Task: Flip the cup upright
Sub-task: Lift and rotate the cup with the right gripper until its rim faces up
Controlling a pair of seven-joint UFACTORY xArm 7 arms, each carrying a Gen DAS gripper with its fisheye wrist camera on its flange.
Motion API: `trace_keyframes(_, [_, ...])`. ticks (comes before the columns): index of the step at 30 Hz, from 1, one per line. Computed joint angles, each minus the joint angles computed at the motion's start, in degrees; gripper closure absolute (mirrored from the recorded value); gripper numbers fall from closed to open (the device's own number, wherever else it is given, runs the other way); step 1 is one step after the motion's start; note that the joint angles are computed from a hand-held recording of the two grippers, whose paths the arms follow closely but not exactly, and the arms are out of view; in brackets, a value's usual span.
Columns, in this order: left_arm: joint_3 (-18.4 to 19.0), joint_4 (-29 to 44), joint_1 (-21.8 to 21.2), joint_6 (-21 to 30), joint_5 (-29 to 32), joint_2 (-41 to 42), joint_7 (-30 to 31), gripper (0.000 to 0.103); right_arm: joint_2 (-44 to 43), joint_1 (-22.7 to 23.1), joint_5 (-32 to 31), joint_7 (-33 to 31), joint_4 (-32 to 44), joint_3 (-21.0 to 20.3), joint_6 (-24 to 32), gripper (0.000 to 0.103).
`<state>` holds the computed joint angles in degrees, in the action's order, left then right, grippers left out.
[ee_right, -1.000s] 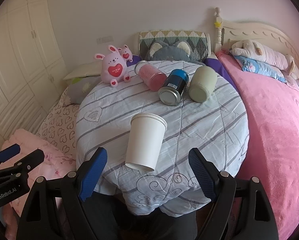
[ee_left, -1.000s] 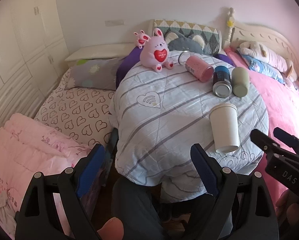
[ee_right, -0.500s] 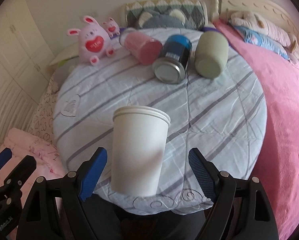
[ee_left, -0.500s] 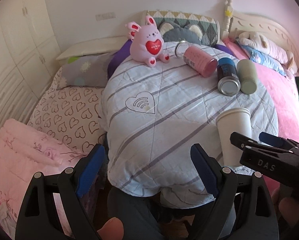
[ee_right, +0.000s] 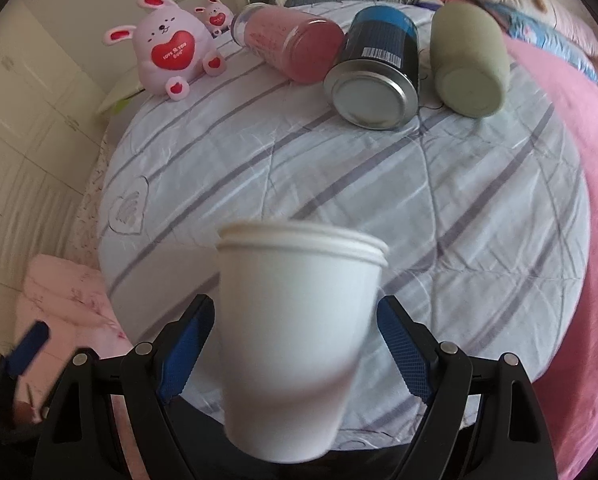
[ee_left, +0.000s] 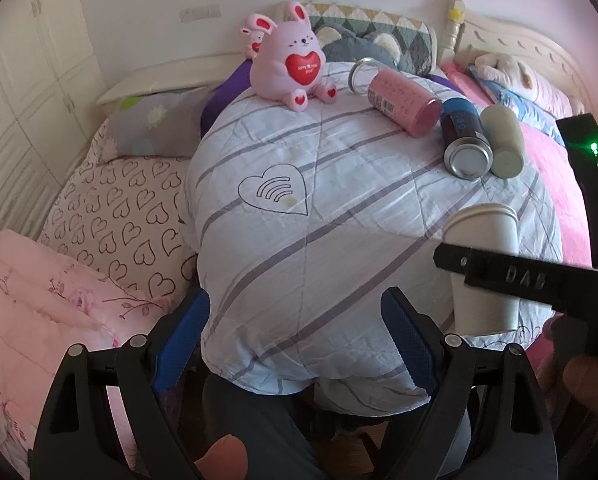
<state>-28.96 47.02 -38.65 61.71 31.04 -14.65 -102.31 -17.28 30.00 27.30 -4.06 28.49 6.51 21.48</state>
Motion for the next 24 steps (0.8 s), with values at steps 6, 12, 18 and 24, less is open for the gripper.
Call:
trace_keyframes(6, [0.05, -0.83, 0.02, -0.63, -0.61, -0.57, -0.18, 0.014, 3.11, 0.32, 2.20, -2.73, 2.54, -0.48, 1.40, 0.027])
trace_keyframes(12, [-0.33, -0.37, -0.06, -0.18, -0.84, -0.33, -0.52, 0.014, 2.14, 0.97, 5.08, -6.81, 2.17, -0.07, 0.98, 0.036])
trace_keyframes(18, [-1.00, 1.05, -0.51, 2.37, -0.40, -0.25, -0.99, 0.014, -2.99, 5.08, 9.77, -13.12, -1.07, -0.29, -7.96, 0.036])
trace_keyframes(24, [-1.64, 2.58, -1.44, 5.46, -0.55, 0.31, -2.12, 0.014, -3.81, 7.51, 3.95, -10.04, -5.83, 1.38, -23.87, 0.036])
